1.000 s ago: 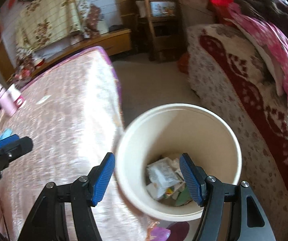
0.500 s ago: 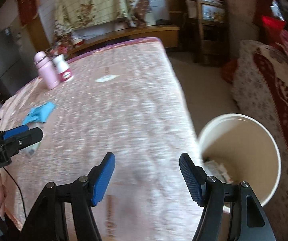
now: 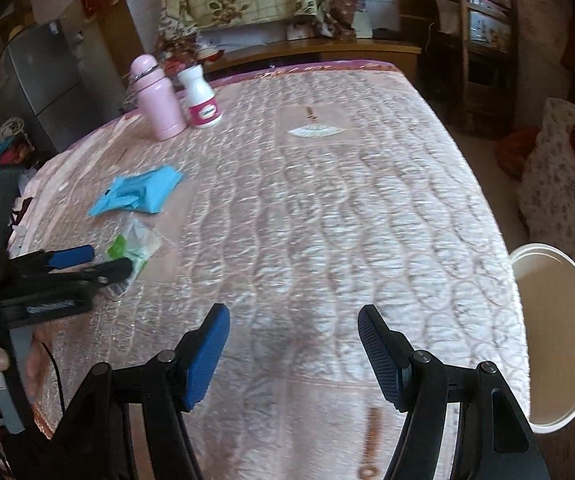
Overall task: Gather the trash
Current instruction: 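Move both open grippers back over the mattress toward the remaining packets, then grasp the blue wet-wipe packet with the left gripper while the right grasps the white-green tissue pack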
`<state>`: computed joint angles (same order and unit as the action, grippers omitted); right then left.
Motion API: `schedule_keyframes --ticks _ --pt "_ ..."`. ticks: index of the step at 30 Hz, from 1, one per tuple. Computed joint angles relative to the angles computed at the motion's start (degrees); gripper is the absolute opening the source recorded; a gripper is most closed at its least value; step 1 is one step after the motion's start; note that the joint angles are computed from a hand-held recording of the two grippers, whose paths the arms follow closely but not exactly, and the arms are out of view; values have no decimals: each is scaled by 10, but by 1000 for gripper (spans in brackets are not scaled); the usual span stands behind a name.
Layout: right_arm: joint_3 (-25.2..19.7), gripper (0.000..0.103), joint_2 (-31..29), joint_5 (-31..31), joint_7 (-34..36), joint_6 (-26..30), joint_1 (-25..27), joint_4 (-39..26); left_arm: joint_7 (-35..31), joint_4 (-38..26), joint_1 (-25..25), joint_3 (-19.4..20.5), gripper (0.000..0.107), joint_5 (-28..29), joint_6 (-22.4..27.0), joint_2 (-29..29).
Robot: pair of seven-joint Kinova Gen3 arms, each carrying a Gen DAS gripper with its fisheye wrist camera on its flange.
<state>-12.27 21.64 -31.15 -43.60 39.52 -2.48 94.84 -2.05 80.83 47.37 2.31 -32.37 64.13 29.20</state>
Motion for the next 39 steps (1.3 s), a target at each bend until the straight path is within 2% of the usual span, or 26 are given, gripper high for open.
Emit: schedule_keyframes --ticks 4,9,11,15,18,22,25,30,31,36,39 --pt "0 70 1 8 -5 3 -12 -3 13 35 0 -1 83 -9 -39 -21" --pt "-1 70 12 23 -27 8 -34 -17 43 82 -2 -1 83 -36 -54 -65" --pt "-5 70 17 23 -33 10 -40 -20 53 94 -12 0 83 -46 -40 -80" --pt "-15 70 27 23 -43 24 -53 -28 44 103 -65 -1 83 -52 -25 -94" --pt "-18 70 34 26 -52 34 -67 -34 30 100 -110 -8 83 -47 -35 -90" --pt "-18 70 37 35 -66 32 -84 -36 -29 67 -175 -15 83 -16 -31 -53" --pt "-18 70 41 40 -77 38 -92 -42 -71 61 -199 -13 83 20 -37 -37" --pt "-28 71 47 34 -79 43 -98 -51 -62 117 -155 -10 83 15 -57 -72" --pt "-29 75 49 33 -81 42 -101 -53 -50 132 -146 -8 83 11 -60 -82" --pt "-43 75 63 5 -96 51 -111 -63 23 190 -120 6 83 -5 -64 -128" --pt "-34 75 58 17 -122 25 -136 -55 83 223 -116 16 83 -26 -74 -160"
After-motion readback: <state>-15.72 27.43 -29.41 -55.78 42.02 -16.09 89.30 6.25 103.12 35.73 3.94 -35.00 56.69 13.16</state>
